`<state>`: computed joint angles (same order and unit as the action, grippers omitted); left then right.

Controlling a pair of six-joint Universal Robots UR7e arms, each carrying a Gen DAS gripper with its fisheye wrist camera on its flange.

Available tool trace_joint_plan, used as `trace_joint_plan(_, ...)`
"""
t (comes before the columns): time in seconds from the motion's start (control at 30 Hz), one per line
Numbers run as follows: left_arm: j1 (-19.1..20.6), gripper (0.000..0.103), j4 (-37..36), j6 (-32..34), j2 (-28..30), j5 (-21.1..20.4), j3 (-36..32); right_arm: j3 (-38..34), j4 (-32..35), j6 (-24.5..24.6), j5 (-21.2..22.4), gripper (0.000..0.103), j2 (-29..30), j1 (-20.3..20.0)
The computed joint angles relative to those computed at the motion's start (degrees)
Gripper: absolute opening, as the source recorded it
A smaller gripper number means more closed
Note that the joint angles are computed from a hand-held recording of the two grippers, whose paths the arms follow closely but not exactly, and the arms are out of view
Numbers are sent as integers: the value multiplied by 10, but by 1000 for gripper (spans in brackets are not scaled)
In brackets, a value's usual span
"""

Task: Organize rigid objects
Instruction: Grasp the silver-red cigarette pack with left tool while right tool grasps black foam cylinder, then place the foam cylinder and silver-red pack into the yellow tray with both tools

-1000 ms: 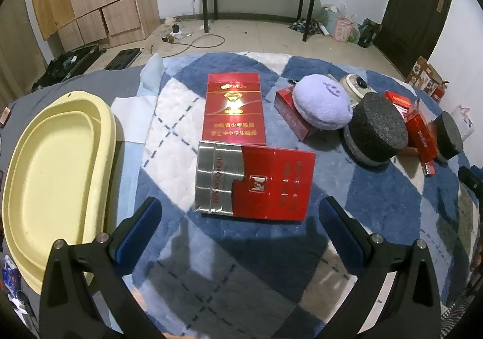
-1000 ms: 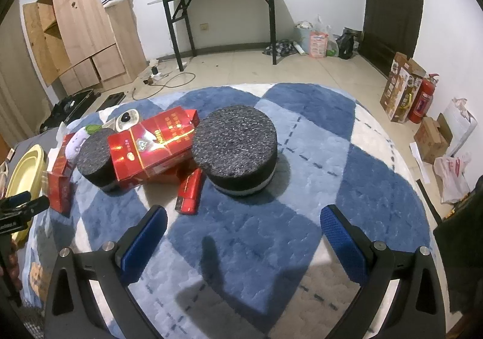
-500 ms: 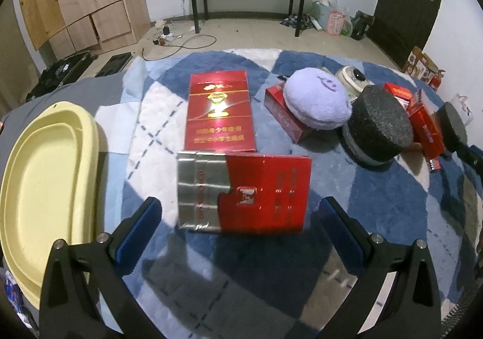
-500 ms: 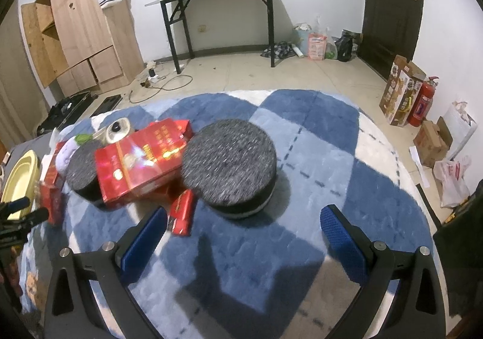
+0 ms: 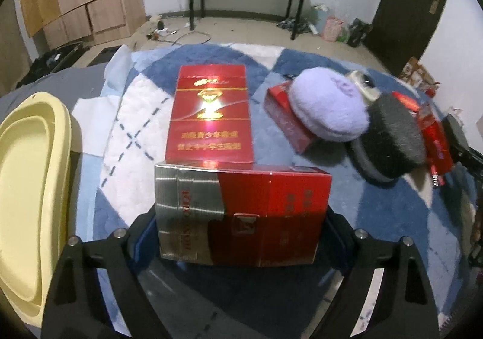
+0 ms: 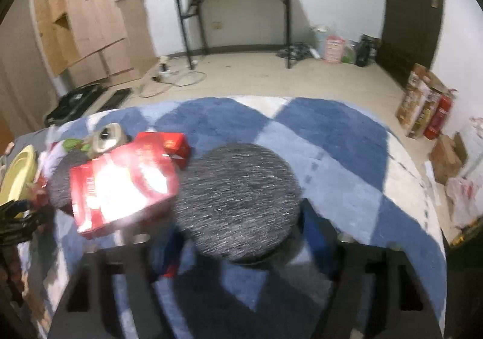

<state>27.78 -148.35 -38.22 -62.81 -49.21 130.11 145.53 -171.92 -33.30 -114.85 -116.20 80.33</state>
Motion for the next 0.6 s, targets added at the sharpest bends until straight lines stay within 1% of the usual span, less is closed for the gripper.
trace_joint_plan(0.07, -9, 89, 13, 1, -19, 4, 6, 2, 5, -9, 18, 68, -15, -3)
trace_joint_plan(0.1, -15, 89, 21, 0, -37, 3, 8, 3, 2, -12, 15, 68, -22, 2)
trace_joint_plan(0.13, -19, 89, 32, -5, -55, 6, 10, 3, -9, -18, 2, 68, -30, 18)
trace_joint_plan(0.17, -24, 89, 50, -13, -82, 13, 9, 3, -6, -20, 0, 68, -44, 28)
trace_joint_plan(0.2, -24, 89, 60, -15, -97, 18, 6, -3, -2, -20, -7, 68, -55, 54)
trace_joint_plan(0.23, -23, 89, 76, -15, -118, 27, 4, -11, 6, -20, -18, 68, -56, 92)
trace_joint_plan(0.27, -18, 89, 99, -15, -137, 43, -2, -17, 14, -19, -26, 68, -52, 126)
trace_joint_plan(0.3, -5, 89, 134, -15, -161, 64, -13, -28, 31, -11, -32, 68, -38, 172)
trace_joint_plan(0.33, 7, 89, 149, -11, -175, 73, -19, -39, 50, 2, -40, 68, -14, 218)
trace_joint_plan(0.37, 25, 89, 172, -12, -193, 85, -27, -48, 66, 12, -41, 68, 9, 250)
trace_joint_plan(0.4, 50, 89, 198, -18, -216, 97, -37, -60, 88, 29, -30, 68, 42, 283)
trace_joint_plan(0.43, 64, 89, 211, -19, -228, 98, -40, -69, 103, 46, -16, 68, 70, 304)
trace_joint_plan(0.5, 103, 89, 277, -38, -254, 109, -60, -89, 113, 81, 11, 68, 150, 341)
trace_joint_plan(0.53, 113, 89, 295, -45, -263, 114, -63, -98, 103, 88, 16, 68, 197, 357)
trace_joint_plan(0.6, 139, 89, 302, -43, -292, 127, -58, -111, 63, 73, 20, 68, 285, 383)
